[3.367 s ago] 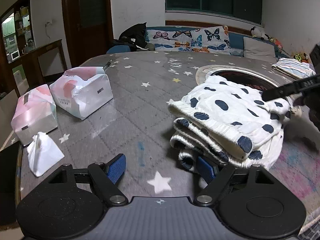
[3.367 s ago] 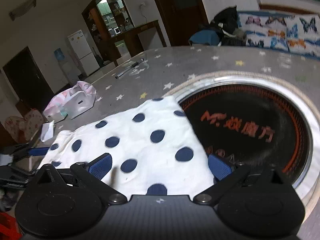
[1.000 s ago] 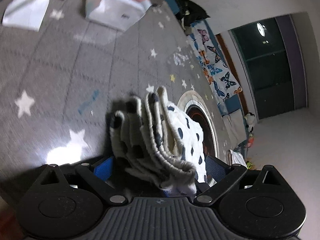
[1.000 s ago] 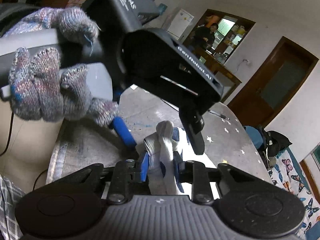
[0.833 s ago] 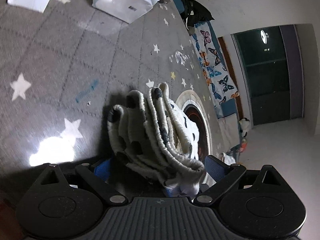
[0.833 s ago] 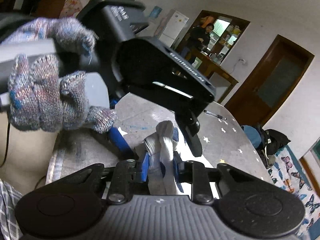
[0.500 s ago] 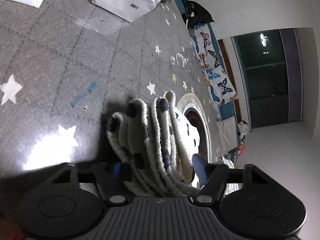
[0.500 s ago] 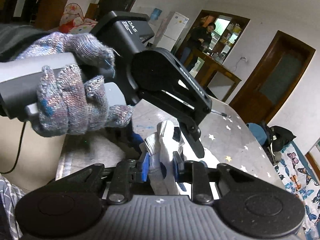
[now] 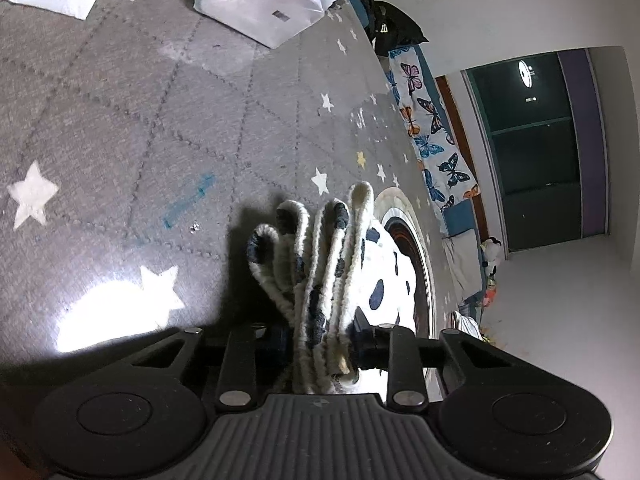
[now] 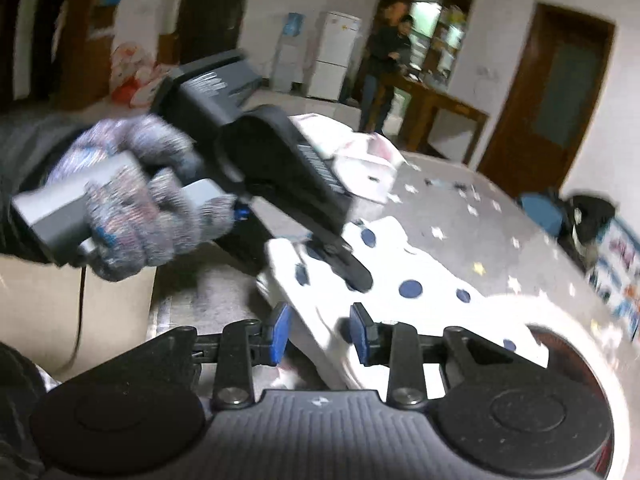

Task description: Fold clothes

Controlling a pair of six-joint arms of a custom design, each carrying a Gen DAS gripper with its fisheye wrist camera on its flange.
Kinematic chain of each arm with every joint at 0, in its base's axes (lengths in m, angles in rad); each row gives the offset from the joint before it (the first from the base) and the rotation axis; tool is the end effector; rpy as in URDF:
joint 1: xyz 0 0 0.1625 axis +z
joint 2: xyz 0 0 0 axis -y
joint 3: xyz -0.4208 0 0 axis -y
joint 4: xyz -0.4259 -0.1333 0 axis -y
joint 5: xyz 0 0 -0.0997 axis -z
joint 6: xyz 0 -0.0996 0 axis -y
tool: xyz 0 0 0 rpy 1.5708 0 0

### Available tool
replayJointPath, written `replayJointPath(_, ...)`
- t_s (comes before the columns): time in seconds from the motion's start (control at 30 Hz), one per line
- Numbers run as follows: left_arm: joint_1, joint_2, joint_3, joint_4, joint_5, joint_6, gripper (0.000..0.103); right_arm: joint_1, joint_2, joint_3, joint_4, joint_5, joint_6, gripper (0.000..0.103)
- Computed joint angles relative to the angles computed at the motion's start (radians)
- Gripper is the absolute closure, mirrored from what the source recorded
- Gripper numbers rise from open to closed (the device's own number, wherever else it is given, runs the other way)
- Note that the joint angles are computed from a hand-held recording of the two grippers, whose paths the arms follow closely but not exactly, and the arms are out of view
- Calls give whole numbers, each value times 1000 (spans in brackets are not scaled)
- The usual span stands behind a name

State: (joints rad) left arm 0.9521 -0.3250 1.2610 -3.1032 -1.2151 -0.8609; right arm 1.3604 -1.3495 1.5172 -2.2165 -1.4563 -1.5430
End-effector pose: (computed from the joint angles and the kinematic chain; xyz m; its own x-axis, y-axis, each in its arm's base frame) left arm -0.3192 -0.7379 -0.0673 -0.9356 -0.2607 0.2382 -0.3525 0.7308 -0.5846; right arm 0.0065 -0.6623 0.4600 -0.2127 -0.8637 0.4570 -0.9770 0.1802 -0.1142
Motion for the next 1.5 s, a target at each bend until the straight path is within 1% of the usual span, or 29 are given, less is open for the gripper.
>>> replayJointPath(0.1, 2, -1, 1, -1, -4, 3, 72, -5, 34, -67, 16, -4, 107, 71)
replayJointPath(0.13, 2, 3, -8, 4, -4, 4, 72, -3, 54, -94, 10, -7, 146, 70)
replayJointPath(0.23, 2, 9, -24, 13, -4, 9, 72, 10, 119, -173, -17, -18, 259, 69)
replayJointPath(0.33, 3, 9, -23, 11, -6, 10, 72, 8, 166, -238, -9, -13, 352, 67)
replayJointPath(0.43, 2, 9, -24, 13, -4, 16, 72, 15, 232, -310, 7, -30, 431, 66)
replayJointPath(0.57, 5, 8, -23, 12, -12, 18, 72, 24, 298, -367, -14, -79, 460, 66)
replayJointPath(0.67, 7, 9, -26, 13, -17, 23, 73, 23, 353, -418, -53, -121, 488, 65)
replayJointPath(0.7, 8, 9, -26, 14, -18, 23, 73, 21, 365, -434, -64, -129, 497, 63)
replayJointPath(0.73, 8, 8, -27, 16, -19, 24, 73, 19, 371, -445, -76, -134, 506, 58)
replayJointPath(0.87, 8, 8, -30, 23, -17, 25, 73, 9, 389, -488, -114, -161, 531, 58)
replayJointPath(0.97, 5, 7, -37, 38, -7, 30, 73, -5, 376, -507, -81, -164, 557, 57)
replayJointPath(1.03, 3, 8, -39, 44, 0, 34, 73, -18, 354, -500, -49, -154, 570, 52)
replayJointPath(1.17, -1, 9, -41, 53, 12, 37, 72, -45, 306, -470, 11, -134, 599, 52)
replayJointPath(1.4, -13, 11, -51, 78, 44, 52, 72, -80, 246, -401, 53, -97, 652, 52)
replayJointPath(1.5, -21, 13, -56, 93, 65, 65, 72, -87, 229, -373, 38, -80, 663, 52)
